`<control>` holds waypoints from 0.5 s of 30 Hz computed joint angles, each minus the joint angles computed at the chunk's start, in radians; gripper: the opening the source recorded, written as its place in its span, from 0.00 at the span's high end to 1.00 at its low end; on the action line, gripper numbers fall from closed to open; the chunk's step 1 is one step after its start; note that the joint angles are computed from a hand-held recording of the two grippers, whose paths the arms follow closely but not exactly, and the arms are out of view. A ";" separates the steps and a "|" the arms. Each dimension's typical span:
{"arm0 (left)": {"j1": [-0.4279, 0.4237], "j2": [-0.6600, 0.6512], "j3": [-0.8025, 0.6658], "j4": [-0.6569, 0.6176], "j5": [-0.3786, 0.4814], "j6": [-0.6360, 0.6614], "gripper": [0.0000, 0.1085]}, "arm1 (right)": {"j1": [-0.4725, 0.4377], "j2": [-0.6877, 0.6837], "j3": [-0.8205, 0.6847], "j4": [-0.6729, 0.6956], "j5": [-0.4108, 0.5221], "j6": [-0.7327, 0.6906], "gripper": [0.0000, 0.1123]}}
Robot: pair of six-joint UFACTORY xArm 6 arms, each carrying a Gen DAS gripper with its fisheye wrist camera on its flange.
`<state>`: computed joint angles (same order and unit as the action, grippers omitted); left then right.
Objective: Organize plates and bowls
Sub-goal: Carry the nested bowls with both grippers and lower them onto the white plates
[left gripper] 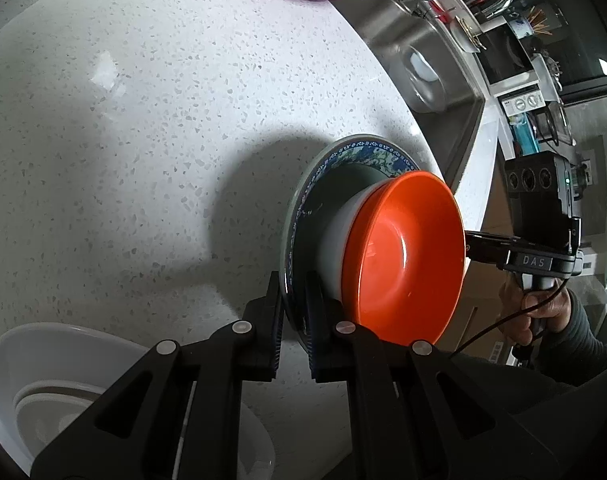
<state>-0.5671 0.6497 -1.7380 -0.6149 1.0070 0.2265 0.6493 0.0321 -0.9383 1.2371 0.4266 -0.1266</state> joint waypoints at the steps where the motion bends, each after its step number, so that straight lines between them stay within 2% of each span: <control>1: -0.001 -0.002 0.002 0.003 -0.001 -0.006 0.94 | -0.001 0.000 0.000 -0.007 0.002 0.006 0.90; 10: 0.014 -0.038 0.044 -0.014 -0.011 -0.027 0.95 | -0.007 0.001 -0.017 -0.071 0.027 0.078 0.90; 15: 0.028 -0.103 0.116 -0.033 -0.033 -0.027 0.95 | -0.015 -0.002 -0.048 -0.129 0.057 0.112 0.90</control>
